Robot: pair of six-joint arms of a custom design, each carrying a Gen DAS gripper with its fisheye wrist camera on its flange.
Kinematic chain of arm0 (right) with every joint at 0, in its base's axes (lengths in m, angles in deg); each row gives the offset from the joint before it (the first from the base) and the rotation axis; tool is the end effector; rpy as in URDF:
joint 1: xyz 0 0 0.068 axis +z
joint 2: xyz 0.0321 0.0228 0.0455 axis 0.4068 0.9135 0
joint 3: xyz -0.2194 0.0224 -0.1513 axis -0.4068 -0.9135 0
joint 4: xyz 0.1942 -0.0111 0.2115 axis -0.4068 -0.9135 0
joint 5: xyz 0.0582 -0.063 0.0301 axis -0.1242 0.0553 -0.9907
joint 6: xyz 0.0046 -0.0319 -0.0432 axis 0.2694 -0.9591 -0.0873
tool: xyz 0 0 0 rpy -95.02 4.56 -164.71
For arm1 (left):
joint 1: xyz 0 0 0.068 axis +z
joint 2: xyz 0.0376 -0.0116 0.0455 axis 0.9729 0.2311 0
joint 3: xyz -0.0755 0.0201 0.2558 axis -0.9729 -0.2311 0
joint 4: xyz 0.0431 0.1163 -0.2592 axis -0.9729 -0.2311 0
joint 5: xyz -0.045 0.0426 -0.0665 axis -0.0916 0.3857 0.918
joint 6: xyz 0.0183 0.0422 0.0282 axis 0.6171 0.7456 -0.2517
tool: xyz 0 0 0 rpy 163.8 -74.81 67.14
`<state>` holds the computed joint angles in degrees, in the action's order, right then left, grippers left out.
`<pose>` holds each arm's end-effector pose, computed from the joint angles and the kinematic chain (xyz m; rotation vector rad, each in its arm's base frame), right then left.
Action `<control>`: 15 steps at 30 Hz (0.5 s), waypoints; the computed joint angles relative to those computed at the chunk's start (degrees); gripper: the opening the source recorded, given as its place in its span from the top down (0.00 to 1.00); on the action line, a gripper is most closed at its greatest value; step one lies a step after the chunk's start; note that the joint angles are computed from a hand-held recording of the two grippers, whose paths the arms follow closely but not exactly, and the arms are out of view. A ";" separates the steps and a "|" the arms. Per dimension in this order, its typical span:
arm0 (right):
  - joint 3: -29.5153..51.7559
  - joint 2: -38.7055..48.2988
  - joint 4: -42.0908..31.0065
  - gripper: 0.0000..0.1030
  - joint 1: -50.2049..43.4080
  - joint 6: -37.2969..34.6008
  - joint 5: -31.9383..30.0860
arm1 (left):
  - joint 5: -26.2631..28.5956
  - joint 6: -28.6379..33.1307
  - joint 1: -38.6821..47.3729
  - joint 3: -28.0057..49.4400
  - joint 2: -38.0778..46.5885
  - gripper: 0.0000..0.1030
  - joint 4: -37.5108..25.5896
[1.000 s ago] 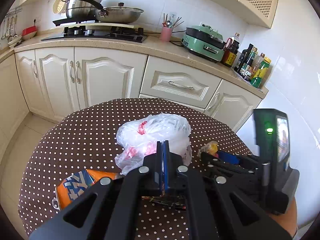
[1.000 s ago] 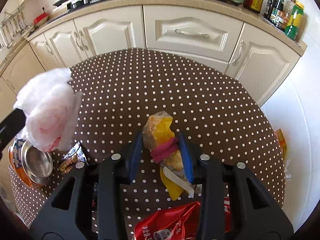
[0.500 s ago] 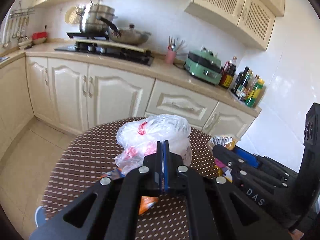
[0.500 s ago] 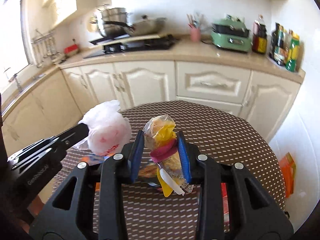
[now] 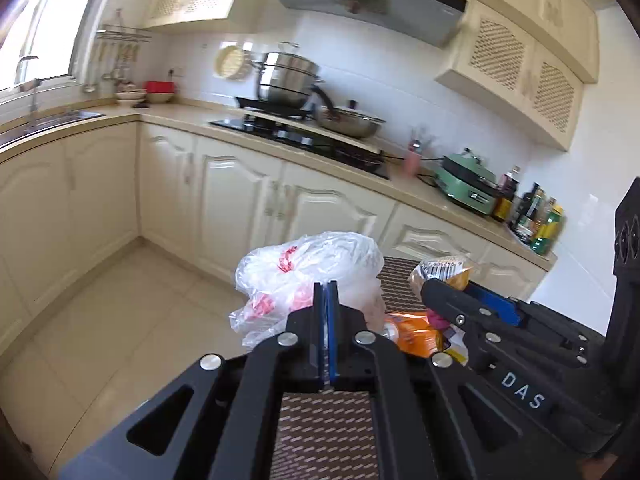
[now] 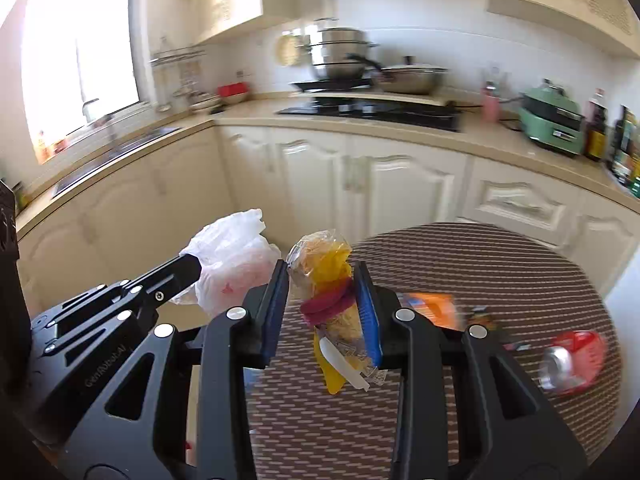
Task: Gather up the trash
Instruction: 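Carry the white bag and yellow wrapper over the blue bin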
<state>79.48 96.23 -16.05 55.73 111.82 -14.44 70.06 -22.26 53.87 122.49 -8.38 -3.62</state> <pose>0.1858 0.0906 0.4214 0.3234 2.1044 -0.0591 0.2751 -0.1284 0.4000 0.4791 2.0690 -0.6784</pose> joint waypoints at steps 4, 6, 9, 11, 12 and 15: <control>2.53 8.41 3.42 0.68 7.30 2.25 0.81 | 4.91 4.04 11.01 -3.69 -1.32 0.99 -1.06; 3.39 13.11 6.30 0.68 9.32 2.56 -0.42 | 6.53 6.13 15.64 -4.95 -0.78 0.99 -1.46; 4.01 18.88 10.14 0.68 10.42 2.82 -3.18 | 6.86 9.60 20.98 -6.81 1.48 0.99 -1.28; 4.25 22.96 12.57 0.68 10.60 3.29 -5.58 | 6.41 11.02 23.17 -7.65 3.19 0.99 -0.97; 4.08 24.72 14.11 0.68 10.30 3.27 -7.05 | 5.94 12.14 24.63 -8.03 4.85 0.99 -0.84; 3.74 29.67 17.43 0.68 9.89 3.52 -10.12 | 4.85 13.97 26.97 -7.81 10.13 0.99 -0.58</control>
